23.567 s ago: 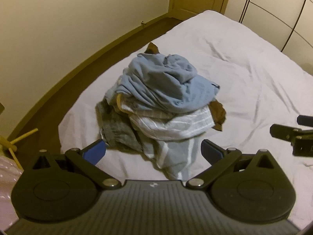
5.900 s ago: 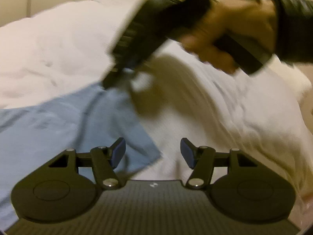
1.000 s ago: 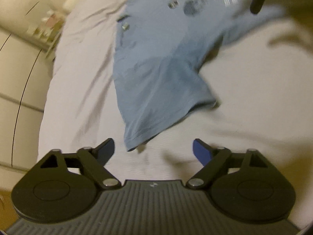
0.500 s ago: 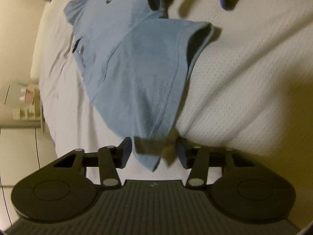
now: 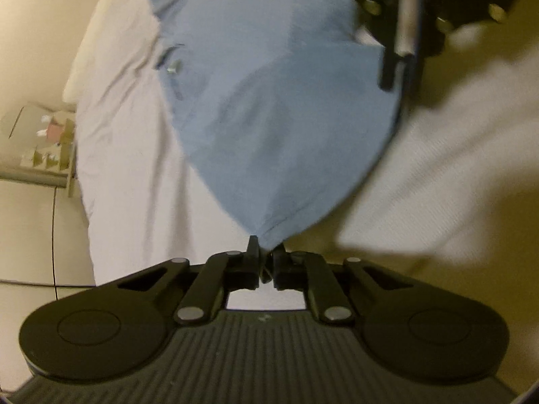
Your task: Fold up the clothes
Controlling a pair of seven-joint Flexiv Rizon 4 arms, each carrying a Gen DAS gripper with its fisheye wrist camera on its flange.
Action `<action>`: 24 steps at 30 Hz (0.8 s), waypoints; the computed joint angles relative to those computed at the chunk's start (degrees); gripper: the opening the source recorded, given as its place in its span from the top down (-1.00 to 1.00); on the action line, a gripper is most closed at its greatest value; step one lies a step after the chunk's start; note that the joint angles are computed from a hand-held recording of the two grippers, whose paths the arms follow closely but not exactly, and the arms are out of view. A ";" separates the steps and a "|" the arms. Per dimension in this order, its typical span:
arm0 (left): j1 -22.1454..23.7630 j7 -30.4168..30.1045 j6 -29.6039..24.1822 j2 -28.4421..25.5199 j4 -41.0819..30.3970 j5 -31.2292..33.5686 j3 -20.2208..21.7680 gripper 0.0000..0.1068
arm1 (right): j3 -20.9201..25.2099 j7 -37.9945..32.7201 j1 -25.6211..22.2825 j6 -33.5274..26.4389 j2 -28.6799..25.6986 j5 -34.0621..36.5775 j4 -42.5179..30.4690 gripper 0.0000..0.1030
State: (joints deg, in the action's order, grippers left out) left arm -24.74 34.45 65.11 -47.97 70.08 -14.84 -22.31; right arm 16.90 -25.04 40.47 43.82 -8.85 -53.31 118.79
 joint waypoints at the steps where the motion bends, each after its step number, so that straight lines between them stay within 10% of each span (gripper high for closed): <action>1: -0.46 -1.23 -0.57 0.02 -0.81 -0.38 0.31 0.87 | -0.14 2.50 -0.48 1.44 1.12 0.18 0.69 0.89; 14: -9.79 -11.80 -12.03 -6.93 -20.02 1.85 6.69 0.85 | 0.02 46.65 -12.32 22.08 12.63 -0.98 13.88 0.85; 20: -14.43 -23.37 -16.22 -13.37 -31.90 3.81 11.05 0.79 | 0.45 56.75 -16.36 25.04 15.03 -0.68 17.77 0.84; 24: -15.53 -29.70 -17.54 -15.16 -35.82 4.98 12.60 0.32 | 1.59 54.89 -16.35 24.66 15.93 4.40 18.70 0.60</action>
State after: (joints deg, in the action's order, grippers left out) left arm -40.27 4.75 47.57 -63.13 34.26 -9.86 -9.71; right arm 18.49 29.85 24.12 68.48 7.08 -48.92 137.49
